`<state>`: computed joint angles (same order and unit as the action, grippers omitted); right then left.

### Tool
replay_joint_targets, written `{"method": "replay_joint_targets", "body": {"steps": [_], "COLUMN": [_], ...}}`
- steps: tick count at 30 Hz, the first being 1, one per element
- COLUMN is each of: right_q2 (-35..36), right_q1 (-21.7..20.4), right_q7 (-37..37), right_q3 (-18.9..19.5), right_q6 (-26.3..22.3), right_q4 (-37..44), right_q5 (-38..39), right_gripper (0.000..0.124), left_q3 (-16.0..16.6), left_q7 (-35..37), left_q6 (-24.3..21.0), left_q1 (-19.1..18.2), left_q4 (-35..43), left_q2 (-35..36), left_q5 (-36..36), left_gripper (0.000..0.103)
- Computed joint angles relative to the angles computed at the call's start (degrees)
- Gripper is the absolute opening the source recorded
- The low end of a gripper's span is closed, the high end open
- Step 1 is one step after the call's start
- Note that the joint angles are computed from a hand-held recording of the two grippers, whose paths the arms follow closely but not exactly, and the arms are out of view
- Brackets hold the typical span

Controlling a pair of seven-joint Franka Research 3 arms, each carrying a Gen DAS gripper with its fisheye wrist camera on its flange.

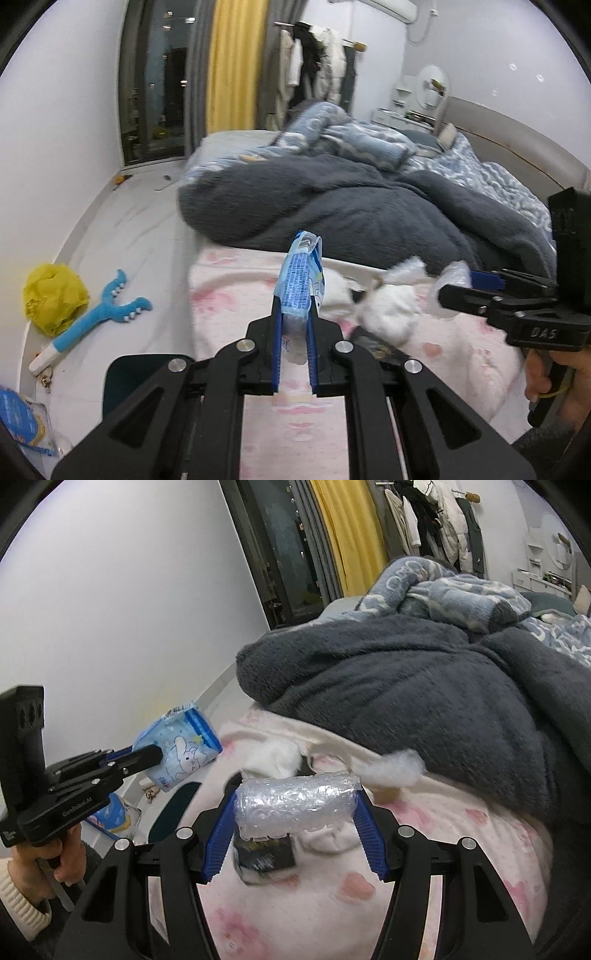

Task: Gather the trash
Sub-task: 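Carry the bubble-wrap roll and blue wipe pack over the teal bin with both tools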

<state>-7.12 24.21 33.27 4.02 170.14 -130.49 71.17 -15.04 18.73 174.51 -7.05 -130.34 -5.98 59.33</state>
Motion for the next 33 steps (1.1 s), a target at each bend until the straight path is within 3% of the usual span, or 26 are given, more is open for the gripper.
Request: {"method": "replay_joint_targets", "body": {"steps": [6, 25, 33], "right_q2": [1.8, 10.8, 15.2], "right_q1": [1.4, 2.9, 3.3], "right_q7": [-1.9, 1.2, 6.0], "right_q3": [1.5, 6.9, 9.1], "right_q6": [1.7, 1.1, 1.2], "right_q4": [3.3, 13.7, 18.1], "right_q5": [2.4, -1.4, -7.1], "right_gripper": [0.061, 0.061, 0.061], "left_q3": [0.4, 2.1, 3.9], "left_q7": [-3.5, 9.1, 14.3], "left_q6": [-1.0, -4.4, -4.3], "left_q1": [2.3, 7.2, 8.6], "left_q4": [-2.3, -11.9, -14.9], "left_q2": [-2.6, -6.6, -7.4], "left_q5": [3.2, -9.2, -13.6], "left_gripper": [0.013, 0.013, 0.013]}}
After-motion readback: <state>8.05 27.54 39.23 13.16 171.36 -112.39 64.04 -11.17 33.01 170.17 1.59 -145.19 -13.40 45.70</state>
